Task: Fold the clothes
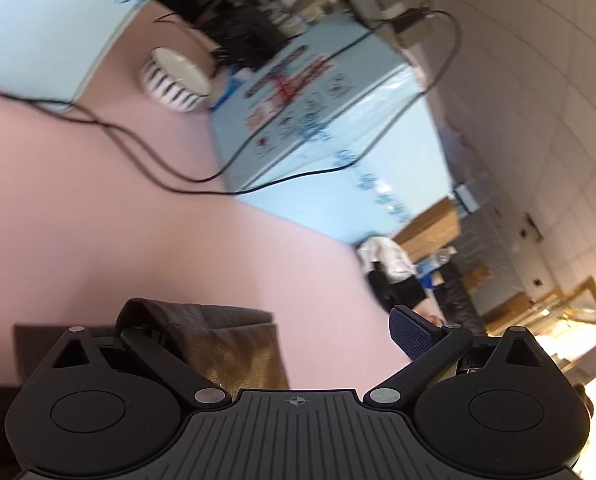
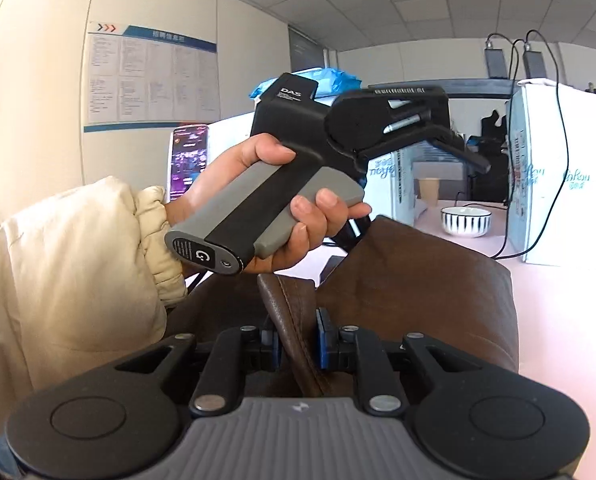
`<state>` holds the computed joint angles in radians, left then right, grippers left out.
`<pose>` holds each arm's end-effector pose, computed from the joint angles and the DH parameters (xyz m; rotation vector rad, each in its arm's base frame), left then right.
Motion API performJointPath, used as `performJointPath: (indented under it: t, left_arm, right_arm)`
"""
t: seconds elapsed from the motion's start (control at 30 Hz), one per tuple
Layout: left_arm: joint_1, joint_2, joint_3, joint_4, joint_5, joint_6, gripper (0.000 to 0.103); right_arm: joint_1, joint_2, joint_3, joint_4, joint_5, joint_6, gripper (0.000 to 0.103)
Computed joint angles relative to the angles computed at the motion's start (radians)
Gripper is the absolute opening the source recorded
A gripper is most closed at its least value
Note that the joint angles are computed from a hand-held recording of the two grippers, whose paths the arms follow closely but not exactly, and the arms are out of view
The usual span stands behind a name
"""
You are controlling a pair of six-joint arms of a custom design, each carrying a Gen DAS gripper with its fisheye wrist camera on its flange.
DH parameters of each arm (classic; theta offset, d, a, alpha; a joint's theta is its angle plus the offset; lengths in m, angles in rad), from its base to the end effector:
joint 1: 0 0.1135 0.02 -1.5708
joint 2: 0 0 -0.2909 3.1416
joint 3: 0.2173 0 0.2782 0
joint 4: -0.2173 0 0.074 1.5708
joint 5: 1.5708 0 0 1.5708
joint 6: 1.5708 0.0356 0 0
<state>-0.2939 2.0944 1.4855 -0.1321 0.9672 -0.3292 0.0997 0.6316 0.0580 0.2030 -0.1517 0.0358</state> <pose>0.4625 -0.1706 0.1957 0.4815 2.2625 -1.4309 0.1465 0.0201 0.1487 -0.1629 1.9374 0.2372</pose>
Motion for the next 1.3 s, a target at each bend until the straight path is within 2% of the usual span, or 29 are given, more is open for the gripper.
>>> performJointPath:
  t: [0.1, 0.17, 0.23, 0.27, 0.33, 0.43, 0.5, 0.53, 0.6, 0.67, 0.7, 0.73, 0.77, 0.8, 0.83, 0.87, 0.9, 0.93, 0.97, 1.07, 1.1, 1.13, 1.17, 1.2, 1.27, 1.3]
  left_arm:
    - [-0.024, 0.106, 0.152, -0.189, -0.074, 0.015, 0.100]
    - [-0.017, 0.169, 0.229, -0.264, -0.055, -0.005, 0.100]
    - [-0.001, 0.201, 0.300, -0.352, -0.012, 0.030, 0.100]
    - [0.008, 0.221, 0.359, -0.434, 0.002, 0.064, 0.100]
    - [0.025, 0.264, 0.468, -0.562, 0.038, 0.077, 0.100]
    - [0.031, 0.323, 0.563, -0.648, 0.048, 0.040, 0.100]
    - [0.022, 0.351, 0.582, -0.652, 0.024, 0.020, 0.100]
    - [0.015, 0.363, 0.587, -0.655, 0.011, 0.027, 0.100]
    - [0.008, 0.340, 0.573, -0.674, -0.012, 0.106, 0.100]
    - [0.006, 0.300, 0.575, -0.751, -0.048, 0.252, 0.100]
    - [0.006, 0.292, 0.607, -0.835, -0.073, 0.356, 0.100]
    - [0.004, 0.286, 0.663, -0.959, -0.135, 0.492, 0.100]
    - [-0.003, 0.274, 0.692, -1.020, -0.222, 0.540, 0.100]
    - [-0.010, 0.256, 0.706, -1.051, -0.334, 0.507, 0.100]
    - [-0.013, 0.245, 0.729, -1.088, -0.436, 0.431, 0.100]
    - [-0.001, 0.247, 0.751, -1.112, -0.437, 0.387, 0.100]
    - [0.017, 0.250, 0.768, -1.131, -0.390, 0.365, 0.100]
    - [0.043, 0.234, 0.756, -1.123, -0.318, 0.332, 0.100]
    - [0.058, 0.196, 0.698, -1.067, -0.268, 0.301, 0.100]
    - [0.065, 0.084, 0.489, -0.844, -0.110, 0.276, 0.101]
    - [0.056, 0.076, 0.447, -0.795, -0.074, 0.267, 0.101]
    - [0.038, 0.078, 0.403, -0.736, -0.053, 0.247, 0.101]
    - [0.021, 0.086, 0.374, -0.694, -0.064, 0.226, 0.101]
    - [0.008, 0.101, 0.358, -0.667, -0.082, 0.211, 0.101]
    - [-0.014, 0.160, 0.346, -0.630, -0.112, 0.195, 0.101]
    - [-0.015, 0.179, 0.324, -0.583, -0.095, 0.174, 0.103]
  right_arm:
    - [0.066, 0.195, 0.066, 0.010, 0.075, 0.025, 0.029]
    - [0.063, 0.212, 0.076, 0.005, 0.066, 0.028, 0.030]
    - [0.042, 0.224, 0.084, -0.010, 0.031, 0.021, 0.032]
    - [0.046, 0.226, 0.087, -0.016, 0.033, 0.013, 0.033]
    - [0.115, 0.232, 0.093, -0.026, 0.121, -0.008, 0.035]
    - [0.196, 0.257, 0.100, -0.023, 0.229, -0.034, 0.037]
    - [0.223, 0.261, 0.098, -0.019, 0.266, -0.036, 0.037]
    - [0.234, 0.266, 0.099, -0.016, 0.280, -0.036, 0.037]
    - [0.240, 0.273, 0.103, -0.012, 0.283, -0.032, 0.037]
    - [0.238, 0.284, 0.102, 0.004, 0.281, -0.034, 0.037]
    - [0.235, 0.295, 0.102, 0.016, 0.277, -0.037, 0.037]
    - [0.231, 0.298, 0.104, 0.017, 0.273, -0.036, 0.037]
    - [0.229, 0.293, 0.103, 0.014, 0.270, -0.034, 0.037]
    - [0.227, 0.286, 0.101, 0.009, 0.267, -0.033, 0.037]
    - [0.225, 0.286, 0.101, 0.009, 0.266, -0.031, 0.037]
    - [0.226, 0.286, 0.101, 0.010, 0.268, -0.032, 0.037]
    - [0.228, 0.287, 0.101, 0.010, 0.272, -0.033, 0.037]
    - [0.233, 0.287, 0.099, 0.012, 0.276, -0.031, 0.038]
    - [0.237, 0.287, 0.097, 0.015, 0.281, -0.029, 0.038]
    - [0.238, 0.280, 0.090, 0.017, 0.269, -0.035, 0.040]
    - [0.235, 0.276, 0.087, 0.017, 0.260, -0.040, 0.046]
    - [0.224, 0.257, 0.082, 0.005, 0.228, -0.054, 0.057]
    - [0.211, 0.234, 0.077, -0.011, 0.191, -0.071, 0.063]
    - [0.164, 0.192, 0.070, -0.042, 0.102, -0.097, 0.071]
    - [0.063, 0.119, 0.062, -0.107, -0.072, -0.150, 0.076]
    - [-0.017, 0.072, 0.064, -0.172, -0.188, -0.201, 0.081]
